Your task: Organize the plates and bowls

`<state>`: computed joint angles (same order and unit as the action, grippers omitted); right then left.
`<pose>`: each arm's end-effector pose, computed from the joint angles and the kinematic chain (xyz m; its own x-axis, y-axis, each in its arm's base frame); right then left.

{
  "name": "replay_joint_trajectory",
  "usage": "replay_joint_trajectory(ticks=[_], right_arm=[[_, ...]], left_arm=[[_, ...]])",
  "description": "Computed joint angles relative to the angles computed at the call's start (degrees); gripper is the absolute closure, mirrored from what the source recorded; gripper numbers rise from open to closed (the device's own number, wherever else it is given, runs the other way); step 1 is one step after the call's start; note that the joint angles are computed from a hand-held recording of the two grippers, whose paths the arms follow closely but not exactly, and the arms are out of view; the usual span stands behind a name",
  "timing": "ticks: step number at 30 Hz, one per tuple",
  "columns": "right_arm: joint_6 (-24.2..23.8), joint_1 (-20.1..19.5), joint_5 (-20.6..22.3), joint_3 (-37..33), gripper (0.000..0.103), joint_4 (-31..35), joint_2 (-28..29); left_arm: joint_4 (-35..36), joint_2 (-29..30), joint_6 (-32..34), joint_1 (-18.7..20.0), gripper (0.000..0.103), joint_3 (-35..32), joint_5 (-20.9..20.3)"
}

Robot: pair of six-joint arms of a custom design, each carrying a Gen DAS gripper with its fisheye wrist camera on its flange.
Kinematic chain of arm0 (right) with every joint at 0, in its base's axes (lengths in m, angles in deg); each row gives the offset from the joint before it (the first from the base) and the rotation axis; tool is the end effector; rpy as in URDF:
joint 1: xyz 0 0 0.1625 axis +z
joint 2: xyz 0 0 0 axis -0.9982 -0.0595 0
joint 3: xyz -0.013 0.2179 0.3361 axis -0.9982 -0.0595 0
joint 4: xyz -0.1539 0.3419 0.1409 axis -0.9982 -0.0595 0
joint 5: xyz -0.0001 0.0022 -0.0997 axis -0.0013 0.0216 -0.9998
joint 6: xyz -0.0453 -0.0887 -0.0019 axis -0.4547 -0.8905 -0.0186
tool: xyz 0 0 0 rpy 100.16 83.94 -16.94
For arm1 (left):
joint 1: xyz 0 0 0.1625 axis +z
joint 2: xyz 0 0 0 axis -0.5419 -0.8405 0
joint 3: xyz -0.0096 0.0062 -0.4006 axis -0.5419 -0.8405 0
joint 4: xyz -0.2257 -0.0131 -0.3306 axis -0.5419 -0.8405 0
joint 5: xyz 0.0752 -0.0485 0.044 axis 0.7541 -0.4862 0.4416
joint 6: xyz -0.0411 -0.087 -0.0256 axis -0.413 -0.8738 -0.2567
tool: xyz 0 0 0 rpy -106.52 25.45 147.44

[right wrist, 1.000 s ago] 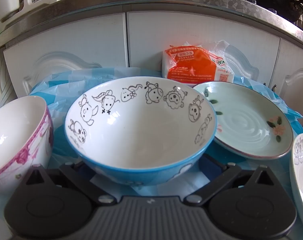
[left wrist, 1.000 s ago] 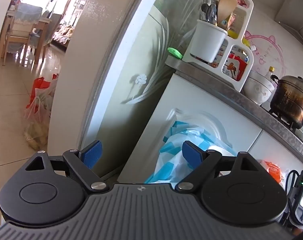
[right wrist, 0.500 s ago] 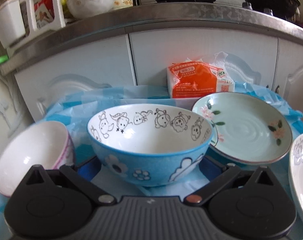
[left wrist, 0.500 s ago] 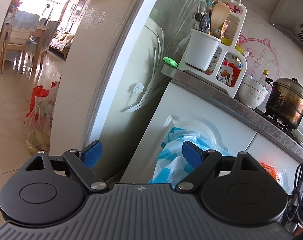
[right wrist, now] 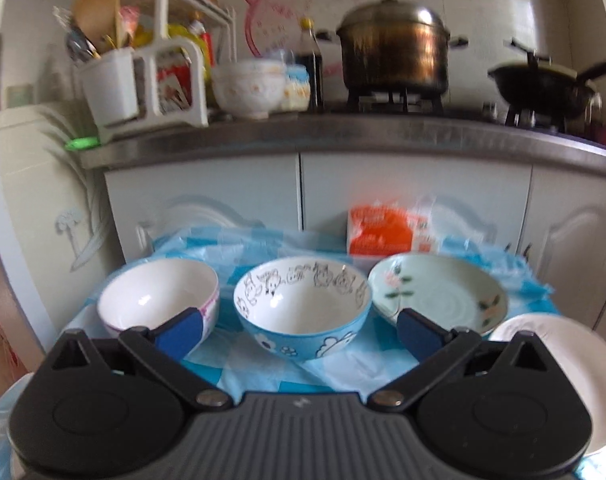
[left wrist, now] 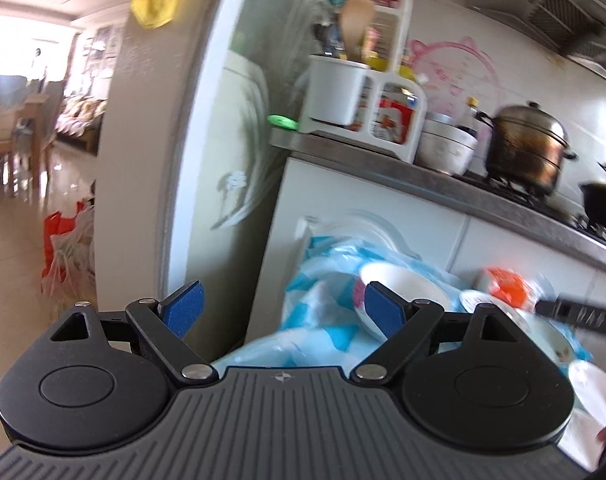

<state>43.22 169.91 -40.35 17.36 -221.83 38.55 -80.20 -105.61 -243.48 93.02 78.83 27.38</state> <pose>0.0210 -0.8191 0.1535 -0.7493 0.0722 0.6583 -0.5990 0.3500 -0.7202 -0.1934 -0.7501 -0.0411 -0.8263 -0.1837 -0.5324 0.4866 0.2431 -0.8391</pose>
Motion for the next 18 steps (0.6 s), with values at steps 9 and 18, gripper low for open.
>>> replay_joint_trajectory(ticks=[9,18], right_arm=[[-5.91,-0.74,4.07,18.88,0.001,-20.74,-8.46],[-1.99,-2.83,2.6,31.39,0.001,-30.06,-14.85]], left_arm=[[1.89,-5.22,-1.55,-3.53,0.0,10.0,2.96],[9.76,-4.39,-5.61,-6.8,0.0,11.64,6.53]])
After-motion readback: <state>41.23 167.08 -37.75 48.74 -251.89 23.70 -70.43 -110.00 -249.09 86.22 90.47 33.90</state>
